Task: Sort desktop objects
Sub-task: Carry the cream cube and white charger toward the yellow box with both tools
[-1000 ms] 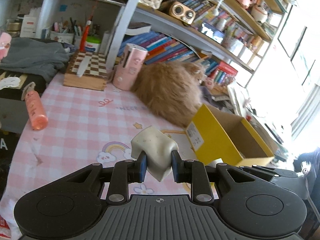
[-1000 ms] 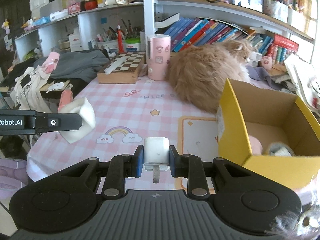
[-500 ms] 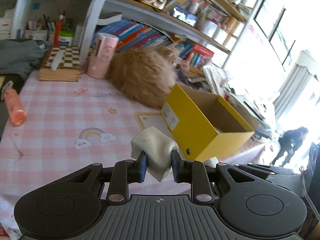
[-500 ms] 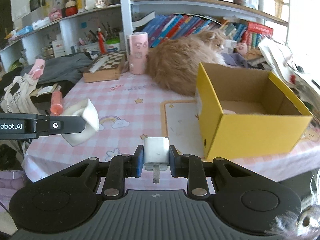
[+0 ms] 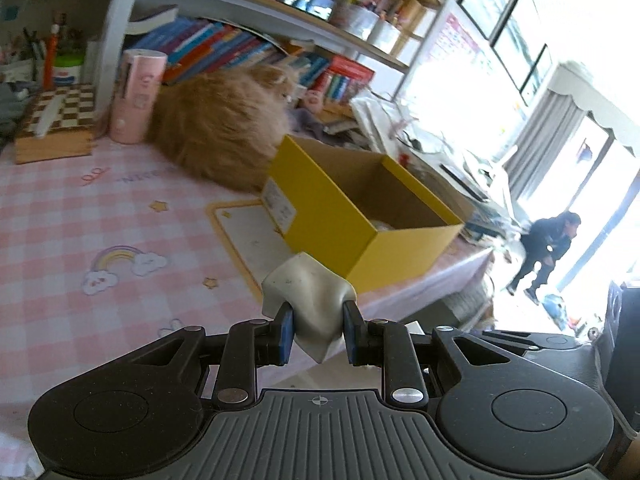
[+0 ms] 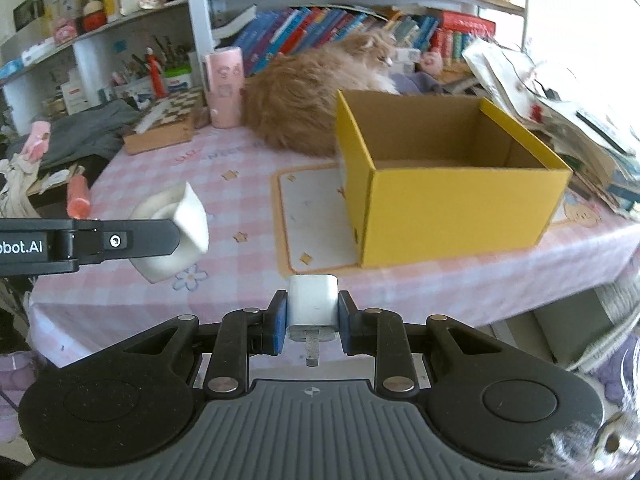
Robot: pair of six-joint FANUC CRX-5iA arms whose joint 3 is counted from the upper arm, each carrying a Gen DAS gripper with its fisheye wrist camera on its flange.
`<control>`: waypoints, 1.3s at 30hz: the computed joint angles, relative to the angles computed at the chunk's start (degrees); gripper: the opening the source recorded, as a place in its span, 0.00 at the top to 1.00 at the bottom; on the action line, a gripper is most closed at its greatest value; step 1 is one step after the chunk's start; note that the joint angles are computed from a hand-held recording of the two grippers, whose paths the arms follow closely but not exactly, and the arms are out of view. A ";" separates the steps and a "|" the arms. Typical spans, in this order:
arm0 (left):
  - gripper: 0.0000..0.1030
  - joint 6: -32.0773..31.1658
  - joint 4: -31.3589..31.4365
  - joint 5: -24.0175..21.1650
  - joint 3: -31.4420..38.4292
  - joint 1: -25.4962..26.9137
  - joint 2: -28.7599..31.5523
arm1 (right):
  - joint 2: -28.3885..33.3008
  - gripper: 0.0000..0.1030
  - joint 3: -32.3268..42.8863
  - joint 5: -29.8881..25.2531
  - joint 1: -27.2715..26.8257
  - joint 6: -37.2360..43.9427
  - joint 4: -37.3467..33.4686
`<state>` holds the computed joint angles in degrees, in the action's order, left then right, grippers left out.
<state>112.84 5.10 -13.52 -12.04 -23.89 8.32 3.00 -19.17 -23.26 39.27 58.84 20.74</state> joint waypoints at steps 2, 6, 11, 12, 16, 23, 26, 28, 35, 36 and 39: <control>0.77 -3.74 3.63 0.93 -0.67 -0.13 0.46 | -0.19 0.78 -0.13 -0.84 -0.24 -0.68 0.05; 0.77 -9.47 9.25 2.18 -1.24 -0.45 1.54 | -0.63 0.78 -0.88 -1.43 -0.60 -2.47 1.25; 0.77 -14.76 14.21 2.70 -0.67 -0.88 3.18 | -0.84 0.78 -1.16 -1.77 -1.36 -2.54 1.43; 0.77 -15.79 15.19 2.82 -0.51 -1.01 3.54 | -0.83 0.78 -1.16 -1.77 -1.58 -2.48 1.41; 0.77 -18.79 17.80 2.54 0.58 -1.58 4.95 | -0.82 0.78 -1.20 -1.66 -2.66 -2.44 1.28; 0.77 -17.15 15.20 0.16 4.93 -2.32 7.62 | -0.12 0.78 0.30 -2.06 -4.82 0.15 -1.60; 0.77 -14.39 12.15 -1.25 7.53 -2.55 8.88 | 0.33 0.78 1.19 -2.23 -5.67 2.61 -3.48; 0.77 -13.03 10.36 -2.12 9.18 -2.73 9.68 | 0.70 0.78 1.98 -2.45 -6.27 4.31 -4.93; 0.77 -7.62 2.17 -6.24 16.51 -3.83 12.85 | 1.96 0.78 4.06 -2.10 -8.89 8.25 -9.07; 0.77 -6.79 0.99 -6.58 17.43 -4.03 13.24 | 2.18 0.78 4.47 -2.09 -9.30 9.16 -9.86; 0.77 -3.49 -3.25 -8.21 21.10 -4.80 14.78 | 3.12 0.78 6.19 -2.49 -10.58 12.76 -12.80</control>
